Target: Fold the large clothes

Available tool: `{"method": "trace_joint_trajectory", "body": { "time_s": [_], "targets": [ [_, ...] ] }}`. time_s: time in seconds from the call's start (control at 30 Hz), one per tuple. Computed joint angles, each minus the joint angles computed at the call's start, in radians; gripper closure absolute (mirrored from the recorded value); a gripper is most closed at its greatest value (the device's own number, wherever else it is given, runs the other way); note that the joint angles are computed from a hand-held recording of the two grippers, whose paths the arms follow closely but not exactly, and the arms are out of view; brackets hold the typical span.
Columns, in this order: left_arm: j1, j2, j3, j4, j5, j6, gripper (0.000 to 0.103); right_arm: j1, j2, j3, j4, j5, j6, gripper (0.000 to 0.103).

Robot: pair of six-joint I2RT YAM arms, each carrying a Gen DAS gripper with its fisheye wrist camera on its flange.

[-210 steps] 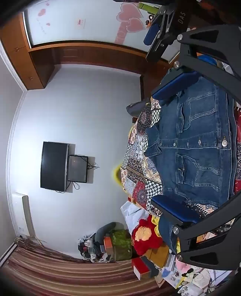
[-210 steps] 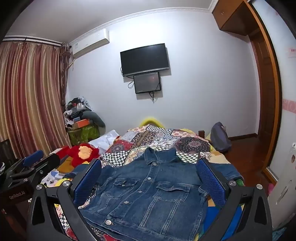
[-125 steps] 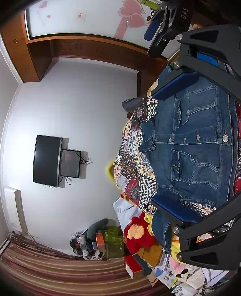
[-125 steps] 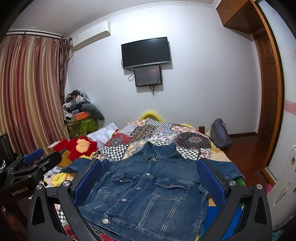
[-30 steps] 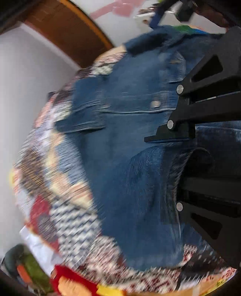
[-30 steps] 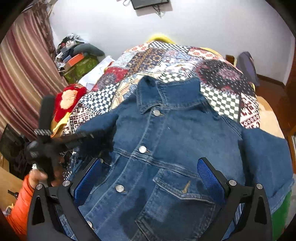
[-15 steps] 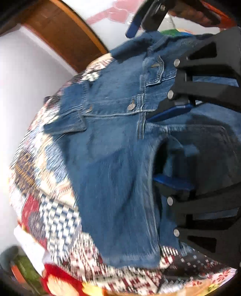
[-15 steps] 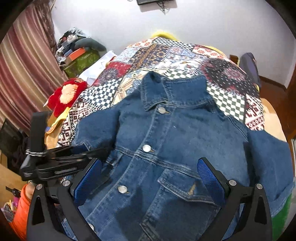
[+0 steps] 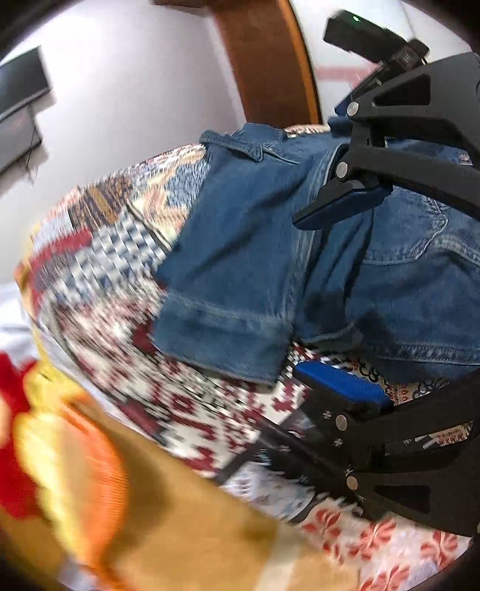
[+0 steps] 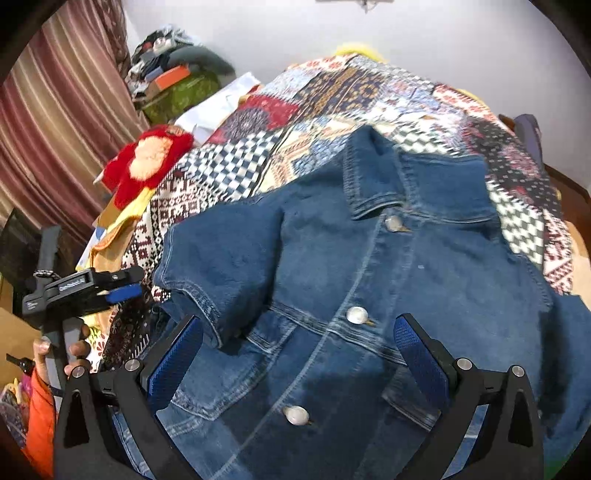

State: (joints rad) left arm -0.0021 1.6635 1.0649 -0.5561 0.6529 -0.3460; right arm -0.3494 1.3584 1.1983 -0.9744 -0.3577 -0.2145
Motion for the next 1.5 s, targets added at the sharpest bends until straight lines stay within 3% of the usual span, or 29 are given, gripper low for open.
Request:
{"method": "trace_joint_trajectory", "body": {
  "time_s": [0.13, 0.3, 0.37, 0.43, 0.53, 0.6, 0.67, 0.83, 1.07, 1.3, 1.5],
  "targets": [
    [0.011, 0.082, -0.036, 0.101, 0.098, -0.093, 0.031, 0.072, 0.064, -0.006, 0.038, 0.037, 0.030, 0.000],
    [-0.008, 0.174, -0.004, 0.199, 0.117, -0.171, 0.032, 0.116, 0.152, -0.011, 0.072, 0.057, 0.039, 0.000],
    [-0.023, 0.195, 0.019, 0.224, 0.086, -0.185, 0.040, 0.117, 0.180, -0.007, 0.067, 0.052, 0.038, 0.000],
    [-0.064, 0.192, 0.062, 0.184, -0.038, -0.120, 0.066, 0.115, 0.189, -0.013, 0.065, 0.052, 0.035, 0.000],
    [-0.138, 0.140, 0.075, 0.138, -0.232, -0.027, 0.081, 0.102, 0.195, -0.008, 0.057, 0.049, 0.027, 0.000],
    [-0.193, 0.090, 0.084, 0.116, -0.356, 0.005, 0.082, 0.087, 0.177, -0.004, 0.058, 0.057, 0.026, 0.000],
    [-0.232, 0.046, 0.099, 0.107, -0.418, 0.025, 0.083, 0.061, 0.161, 0.009, 0.048, 0.047, 0.013, 0.000],
    [-0.354, -0.036, 0.246, 0.026, -0.524, 0.055, 0.083, -0.028, 0.125, 0.053, 0.016, 0.010, -0.015, 0.000],
    [-0.569, -0.050, 0.523, -0.064, -0.608, 0.077, 0.083, -0.272, 0.099, 0.151, -0.077, -0.107, -0.108, 0.000],
    [-0.831, 0.166, 0.846, -0.172, -0.668, 0.093, 0.083, -0.591, 0.144, 0.311, -0.206, -0.221, -0.264, 0.000],
    [-0.975, 0.380, 1.031, -0.294, -0.625, 0.086, 0.087, -0.806, 0.217, 0.404, -0.320, -0.270, -0.424, 0.000]
  ]
}}
